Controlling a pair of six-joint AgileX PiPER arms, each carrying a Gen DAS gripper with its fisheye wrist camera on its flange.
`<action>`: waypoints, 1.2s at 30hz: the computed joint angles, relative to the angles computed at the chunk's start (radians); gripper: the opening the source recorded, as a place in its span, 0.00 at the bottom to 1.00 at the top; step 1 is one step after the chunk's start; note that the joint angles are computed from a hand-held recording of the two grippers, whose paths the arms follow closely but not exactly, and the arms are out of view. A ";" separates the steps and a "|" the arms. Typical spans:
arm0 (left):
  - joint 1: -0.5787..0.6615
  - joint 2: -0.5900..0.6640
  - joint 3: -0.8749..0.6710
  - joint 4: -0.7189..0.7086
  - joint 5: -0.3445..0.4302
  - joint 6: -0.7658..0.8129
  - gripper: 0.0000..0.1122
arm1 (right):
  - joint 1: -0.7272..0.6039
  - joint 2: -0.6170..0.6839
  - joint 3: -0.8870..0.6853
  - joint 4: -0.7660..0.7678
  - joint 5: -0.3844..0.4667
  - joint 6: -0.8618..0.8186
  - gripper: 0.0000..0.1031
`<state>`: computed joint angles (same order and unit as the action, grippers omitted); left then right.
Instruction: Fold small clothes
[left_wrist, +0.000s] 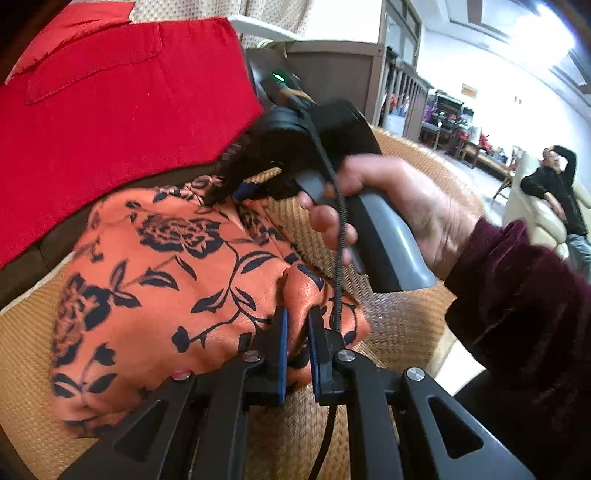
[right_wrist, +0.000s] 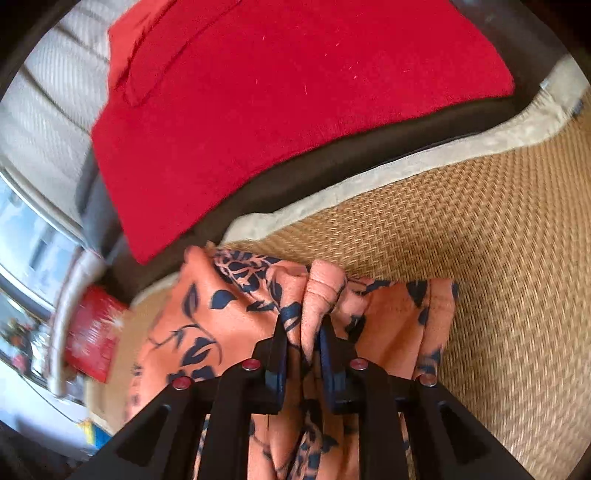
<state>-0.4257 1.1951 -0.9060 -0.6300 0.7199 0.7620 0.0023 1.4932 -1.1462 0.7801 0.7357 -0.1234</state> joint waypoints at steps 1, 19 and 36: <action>0.046 -0.021 -0.015 -0.039 0.049 0.046 0.09 | -0.023 -0.030 0.025 0.016 0.016 -0.010 0.18; 0.375 0.226 -0.180 0.055 0.055 -0.144 0.39 | -0.008 -0.206 0.217 -0.132 0.037 0.274 0.24; 0.556 0.119 -0.178 0.088 0.111 -0.117 0.34 | 0.279 -0.178 0.035 -0.436 -0.131 0.565 0.24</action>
